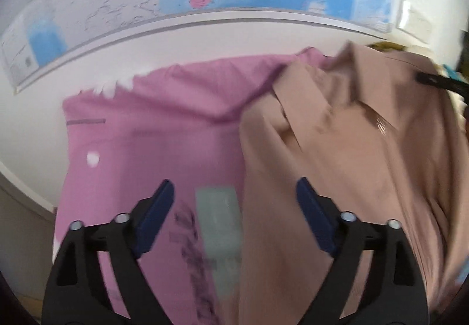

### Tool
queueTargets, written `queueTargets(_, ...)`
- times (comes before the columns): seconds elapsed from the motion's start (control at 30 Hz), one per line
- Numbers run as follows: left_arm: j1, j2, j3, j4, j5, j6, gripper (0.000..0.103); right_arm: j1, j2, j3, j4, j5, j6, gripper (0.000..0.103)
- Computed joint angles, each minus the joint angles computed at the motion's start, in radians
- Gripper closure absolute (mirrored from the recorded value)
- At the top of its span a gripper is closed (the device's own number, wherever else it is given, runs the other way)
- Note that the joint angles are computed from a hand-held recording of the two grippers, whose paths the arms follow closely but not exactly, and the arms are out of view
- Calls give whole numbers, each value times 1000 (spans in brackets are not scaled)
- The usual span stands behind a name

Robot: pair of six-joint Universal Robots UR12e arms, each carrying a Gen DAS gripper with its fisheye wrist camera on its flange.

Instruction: Fold large clothes

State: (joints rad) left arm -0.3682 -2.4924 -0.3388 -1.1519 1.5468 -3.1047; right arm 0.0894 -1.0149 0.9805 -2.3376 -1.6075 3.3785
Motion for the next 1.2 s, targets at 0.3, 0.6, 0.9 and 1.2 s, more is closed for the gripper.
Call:
queueTargets(0.3, -33, 297, -588, 273, -48, 69, 9, 40, -211, 299, -113, -44, -75, 11)
queueTargets(0.6, -12, 312, -643, 285, -130, -56, 84, 89, -329, 524, 12, 77, -90, 68)
queueTargets(0.9, 17, 323, -549, 304, 15, -91, 97, 30, -411, 529, -80, -177, -18, 100)
queueTargets(1.2, -36, 127, -284, 151, 726, 29, 28, -28, -336, 459, 130, -361, 88, 79)
